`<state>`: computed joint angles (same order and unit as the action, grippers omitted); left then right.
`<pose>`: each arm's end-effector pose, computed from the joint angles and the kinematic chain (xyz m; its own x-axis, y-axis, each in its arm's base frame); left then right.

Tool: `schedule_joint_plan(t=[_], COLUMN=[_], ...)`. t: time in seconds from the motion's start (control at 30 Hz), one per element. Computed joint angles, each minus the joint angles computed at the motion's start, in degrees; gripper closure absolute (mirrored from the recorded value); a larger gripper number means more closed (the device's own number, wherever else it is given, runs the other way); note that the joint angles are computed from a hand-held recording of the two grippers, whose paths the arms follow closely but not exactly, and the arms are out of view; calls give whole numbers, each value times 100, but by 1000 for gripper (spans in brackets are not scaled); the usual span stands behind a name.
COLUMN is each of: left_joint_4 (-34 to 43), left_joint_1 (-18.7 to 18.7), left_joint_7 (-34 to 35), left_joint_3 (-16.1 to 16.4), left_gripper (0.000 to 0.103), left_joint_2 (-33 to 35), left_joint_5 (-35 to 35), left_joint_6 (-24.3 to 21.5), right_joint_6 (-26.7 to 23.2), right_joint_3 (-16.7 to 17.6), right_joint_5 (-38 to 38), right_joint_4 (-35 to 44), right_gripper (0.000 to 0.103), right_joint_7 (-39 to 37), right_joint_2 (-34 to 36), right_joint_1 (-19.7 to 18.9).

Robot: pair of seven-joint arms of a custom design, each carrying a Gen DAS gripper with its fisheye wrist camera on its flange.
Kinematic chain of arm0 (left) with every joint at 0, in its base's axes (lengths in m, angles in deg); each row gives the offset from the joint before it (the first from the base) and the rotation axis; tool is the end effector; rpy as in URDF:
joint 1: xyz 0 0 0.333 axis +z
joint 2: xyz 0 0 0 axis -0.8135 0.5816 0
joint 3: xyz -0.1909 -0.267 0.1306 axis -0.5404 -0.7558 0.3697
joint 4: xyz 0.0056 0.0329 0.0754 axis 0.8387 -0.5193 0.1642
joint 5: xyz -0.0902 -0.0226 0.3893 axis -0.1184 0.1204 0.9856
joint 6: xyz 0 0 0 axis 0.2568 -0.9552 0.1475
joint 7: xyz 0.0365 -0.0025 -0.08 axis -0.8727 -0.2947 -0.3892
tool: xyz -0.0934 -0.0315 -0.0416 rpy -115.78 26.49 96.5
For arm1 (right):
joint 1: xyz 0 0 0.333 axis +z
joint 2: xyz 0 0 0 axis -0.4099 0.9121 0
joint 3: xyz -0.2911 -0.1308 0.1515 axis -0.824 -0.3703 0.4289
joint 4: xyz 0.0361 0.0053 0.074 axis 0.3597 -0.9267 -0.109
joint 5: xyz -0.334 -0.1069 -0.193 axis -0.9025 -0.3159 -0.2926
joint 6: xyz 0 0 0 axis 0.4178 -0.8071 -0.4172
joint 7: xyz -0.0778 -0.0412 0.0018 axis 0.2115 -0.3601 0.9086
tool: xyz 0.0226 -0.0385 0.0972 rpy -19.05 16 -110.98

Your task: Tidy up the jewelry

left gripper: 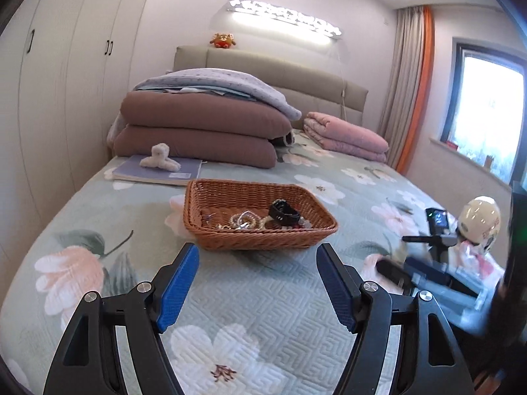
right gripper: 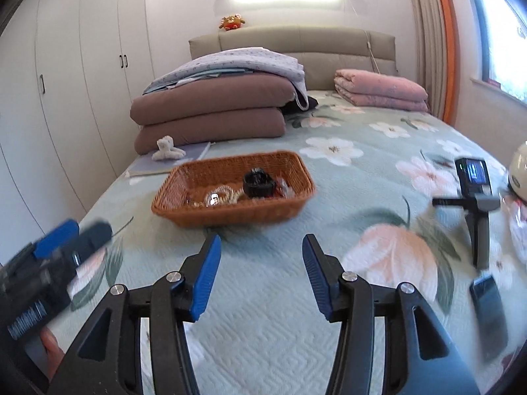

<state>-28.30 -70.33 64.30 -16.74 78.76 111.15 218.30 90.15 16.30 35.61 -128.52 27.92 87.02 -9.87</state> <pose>0.6201 -0.2643 0.5769 0.3201 -0.9222 0.2170 -0.3950 -0.3381 -0.8542 0.6975 0.2649 0.5874 0.4829 -0.8718 -0.0825 -0.5536 -0.2309 -0.8001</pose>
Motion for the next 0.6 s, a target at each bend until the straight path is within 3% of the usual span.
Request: schedule_joint_plan(t=[0.17, 0.23, 0.3, 0.37, 0.43, 0.6], left_joint_4=[-173, -373, -571, -684, -739, -619], left_joint_1=[-136, -83, 37, 146, 148, 7], left_joint_7=[-83, -411, -848, -1048, -935, -505], left_joint_3=[-54, -83, -94, -106, -155, -201], left_gripper=[22, 22, 22, 22, 22, 22], left_joint_2=[-159, -260, -328, -319, -280, -112], left_joint_5=[482, 658, 740, 734, 586, 403], left_joint_6=[-480, -332, 30, 340, 284, -193], right_joint_6=[409, 792, 877, 878, 965, 1003], right_joint_3=[409, 366, 807, 953, 989, 656], right_joint_5=[728, 696, 1149, 1417, 1574, 1309], right_joint_4=[-602, -789, -858, -867, -907, -958], right_gripper=[48, 48, 47, 31, 27, 27], right_joint_7=[-681, -822, -1386, -1734, -1956, -1770], right_joint_2=[-201, -228, -216, -185, -161, -102], right_joint_1=[-364, -301, -654, -762, -766, -442])
